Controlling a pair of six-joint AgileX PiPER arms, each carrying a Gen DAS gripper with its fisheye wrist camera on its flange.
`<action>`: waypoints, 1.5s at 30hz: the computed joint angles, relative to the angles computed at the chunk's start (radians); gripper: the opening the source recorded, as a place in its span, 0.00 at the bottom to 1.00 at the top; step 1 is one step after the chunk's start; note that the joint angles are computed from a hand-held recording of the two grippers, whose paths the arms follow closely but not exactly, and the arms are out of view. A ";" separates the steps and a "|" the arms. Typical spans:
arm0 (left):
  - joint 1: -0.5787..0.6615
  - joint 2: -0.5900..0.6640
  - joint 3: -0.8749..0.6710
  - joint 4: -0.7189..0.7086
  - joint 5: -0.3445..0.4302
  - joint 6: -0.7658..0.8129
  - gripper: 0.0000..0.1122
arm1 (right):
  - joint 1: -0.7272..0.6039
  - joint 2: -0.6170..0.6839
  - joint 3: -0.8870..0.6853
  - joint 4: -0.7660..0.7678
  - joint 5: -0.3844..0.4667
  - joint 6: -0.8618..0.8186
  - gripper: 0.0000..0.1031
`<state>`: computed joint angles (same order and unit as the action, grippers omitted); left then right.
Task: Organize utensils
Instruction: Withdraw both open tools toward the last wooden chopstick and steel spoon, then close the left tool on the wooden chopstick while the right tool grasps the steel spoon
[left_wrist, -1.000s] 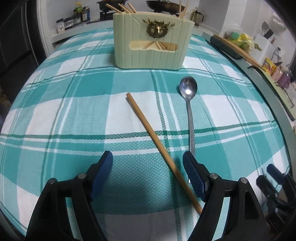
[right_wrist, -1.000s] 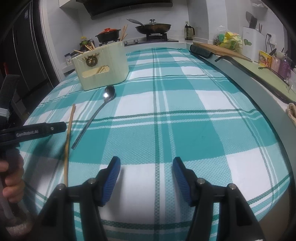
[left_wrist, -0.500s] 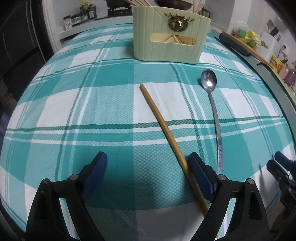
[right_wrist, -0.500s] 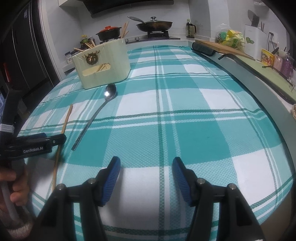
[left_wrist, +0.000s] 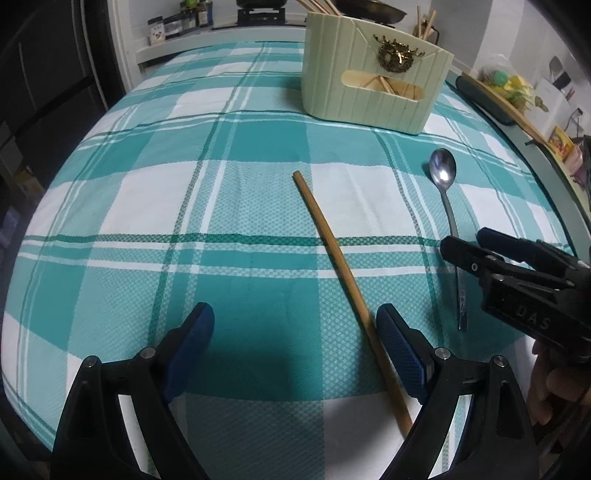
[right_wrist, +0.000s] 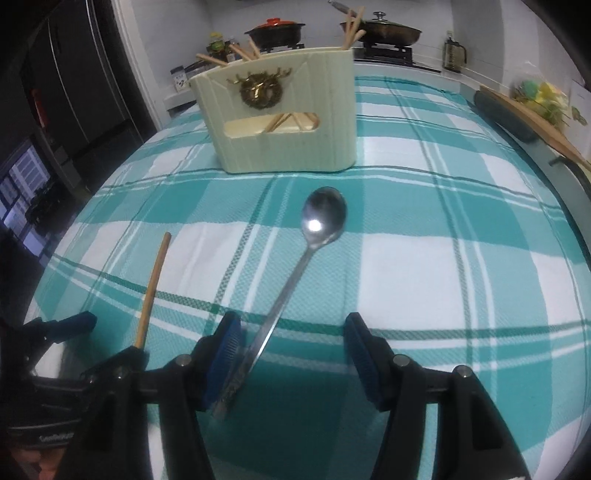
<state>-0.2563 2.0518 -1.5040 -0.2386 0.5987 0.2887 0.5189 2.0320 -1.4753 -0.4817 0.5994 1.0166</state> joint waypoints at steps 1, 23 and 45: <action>0.008 -0.003 0.002 -0.007 0.002 0.007 0.81 | 0.006 0.031 -0.037 0.004 0.025 -0.022 0.60; 0.053 0.007 -0.015 0.100 0.027 -0.042 0.82 | 0.016 -0.158 0.190 0.013 0.137 0.035 0.58; -0.074 0.329 -0.616 0.173 0.338 -0.217 0.67 | -0.111 0.201 -0.345 0.138 0.143 -0.410 0.59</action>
